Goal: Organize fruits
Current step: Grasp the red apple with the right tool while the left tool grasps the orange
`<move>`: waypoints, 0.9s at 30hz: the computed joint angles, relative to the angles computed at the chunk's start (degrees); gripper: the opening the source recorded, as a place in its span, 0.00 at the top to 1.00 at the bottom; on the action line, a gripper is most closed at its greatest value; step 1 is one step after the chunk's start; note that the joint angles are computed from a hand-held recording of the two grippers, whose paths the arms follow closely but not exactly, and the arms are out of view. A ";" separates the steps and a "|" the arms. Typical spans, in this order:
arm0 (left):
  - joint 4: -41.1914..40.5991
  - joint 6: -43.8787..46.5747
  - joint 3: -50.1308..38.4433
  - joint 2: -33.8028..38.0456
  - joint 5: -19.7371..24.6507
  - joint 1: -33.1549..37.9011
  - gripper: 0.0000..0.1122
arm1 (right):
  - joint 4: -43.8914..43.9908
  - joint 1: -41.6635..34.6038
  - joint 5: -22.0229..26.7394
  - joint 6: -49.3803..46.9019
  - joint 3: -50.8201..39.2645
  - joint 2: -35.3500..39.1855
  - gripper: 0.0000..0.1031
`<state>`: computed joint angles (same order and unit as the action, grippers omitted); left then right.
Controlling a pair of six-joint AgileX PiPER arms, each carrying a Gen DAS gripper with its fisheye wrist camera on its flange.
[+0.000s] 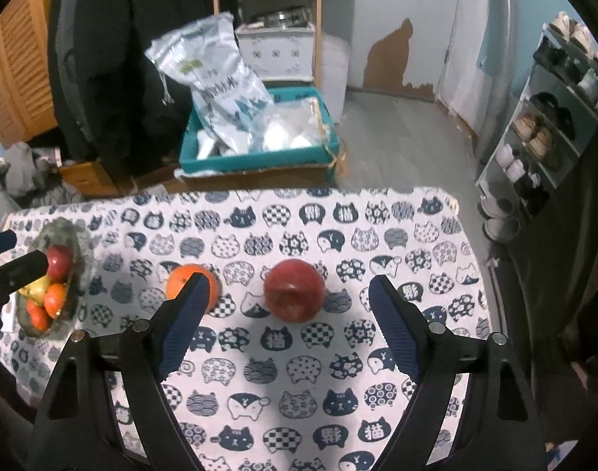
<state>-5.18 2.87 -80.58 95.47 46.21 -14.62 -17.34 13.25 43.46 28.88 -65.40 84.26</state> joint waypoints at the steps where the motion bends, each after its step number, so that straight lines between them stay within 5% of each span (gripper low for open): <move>1: 0.24 -0.55 -0.42 0.86 0.08 -0.31 0.16 | 0.87 -0.60 -0.25 -0.80 -0.11 1.09 0.19; 27: 0.49 -5.77 -10.53 22.07 0.24 -2.38 0.16 | 15.62 -8.81 -3.10 -13.49 -10.49 28.79 0.19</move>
<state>-4.68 -2.91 -91.11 117.54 46.44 -16.99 -1.73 4.43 40.37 15.39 -75.89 113.05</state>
